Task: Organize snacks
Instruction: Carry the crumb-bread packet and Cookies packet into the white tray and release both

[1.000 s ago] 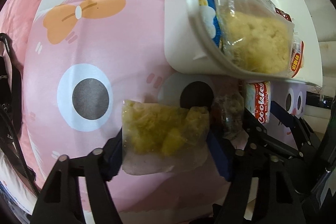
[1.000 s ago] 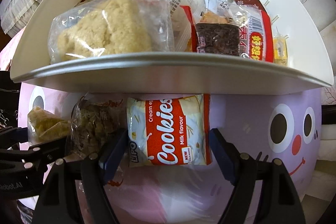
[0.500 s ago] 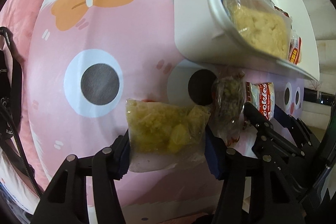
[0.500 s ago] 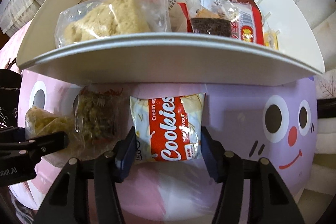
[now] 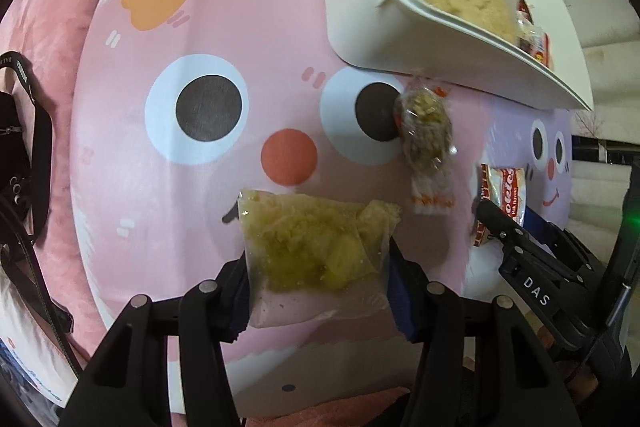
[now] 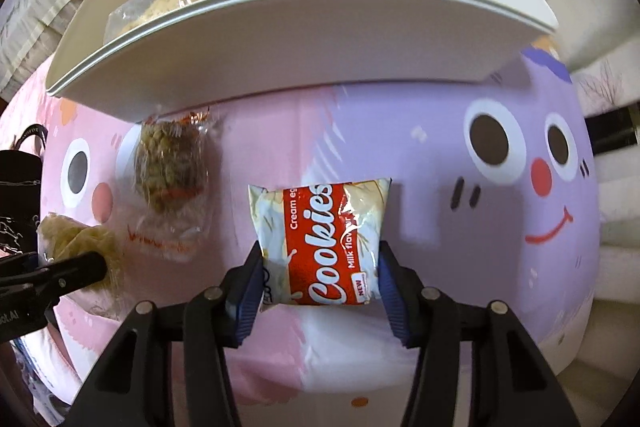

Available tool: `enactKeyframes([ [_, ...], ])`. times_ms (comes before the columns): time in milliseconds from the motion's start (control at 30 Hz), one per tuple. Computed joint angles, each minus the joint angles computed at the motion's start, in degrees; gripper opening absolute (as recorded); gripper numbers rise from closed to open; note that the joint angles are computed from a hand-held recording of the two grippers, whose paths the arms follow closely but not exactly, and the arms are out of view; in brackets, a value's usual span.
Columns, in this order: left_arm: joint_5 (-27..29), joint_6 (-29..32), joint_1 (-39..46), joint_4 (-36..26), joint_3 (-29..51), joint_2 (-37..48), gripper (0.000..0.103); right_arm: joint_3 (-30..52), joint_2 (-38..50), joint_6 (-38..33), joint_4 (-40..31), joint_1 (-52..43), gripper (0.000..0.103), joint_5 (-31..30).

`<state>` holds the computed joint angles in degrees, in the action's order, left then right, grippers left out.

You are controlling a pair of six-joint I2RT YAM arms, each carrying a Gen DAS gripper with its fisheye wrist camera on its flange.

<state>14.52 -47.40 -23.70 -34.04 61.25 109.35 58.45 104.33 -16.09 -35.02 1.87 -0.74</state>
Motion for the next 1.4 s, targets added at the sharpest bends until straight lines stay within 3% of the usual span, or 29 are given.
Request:
enactKeyframes([
  [267, -1.6, 0.3, -3.6, -6.6, 3.5, -4.8, 0.054, -1.4, -6.7, -3.2, -5.5, -4.8, 0.053, -3.5],
  [433, -2.2, 3.6, -2.3, -12.6, 6.0, -9.3, 0.054, 0.6, -10.3, -5.1, -9.8, -6.4, 0.053, -6.0],
  [700, -3.8, 8.4, -1.1, -19.9, 15.4, -9.7, 0.054, 10.0, -11.8, -4.7, -15.0, -7.3, 0.053, -10.3],
  [1167, -7.4, 12.6, 1.4, -28.4, 38.8, -0.3, 0.054, 24.9, -5.8, -1.8, -11.8, -7.7, 0.053, -14.3],
  [1400, -8.8, 12.3, 2.5, -29.0, 48.3, 5.7, 0.054, 29.8, -1.3, -3.1, -9.0, -7.9, 0.053, -16.7],
])
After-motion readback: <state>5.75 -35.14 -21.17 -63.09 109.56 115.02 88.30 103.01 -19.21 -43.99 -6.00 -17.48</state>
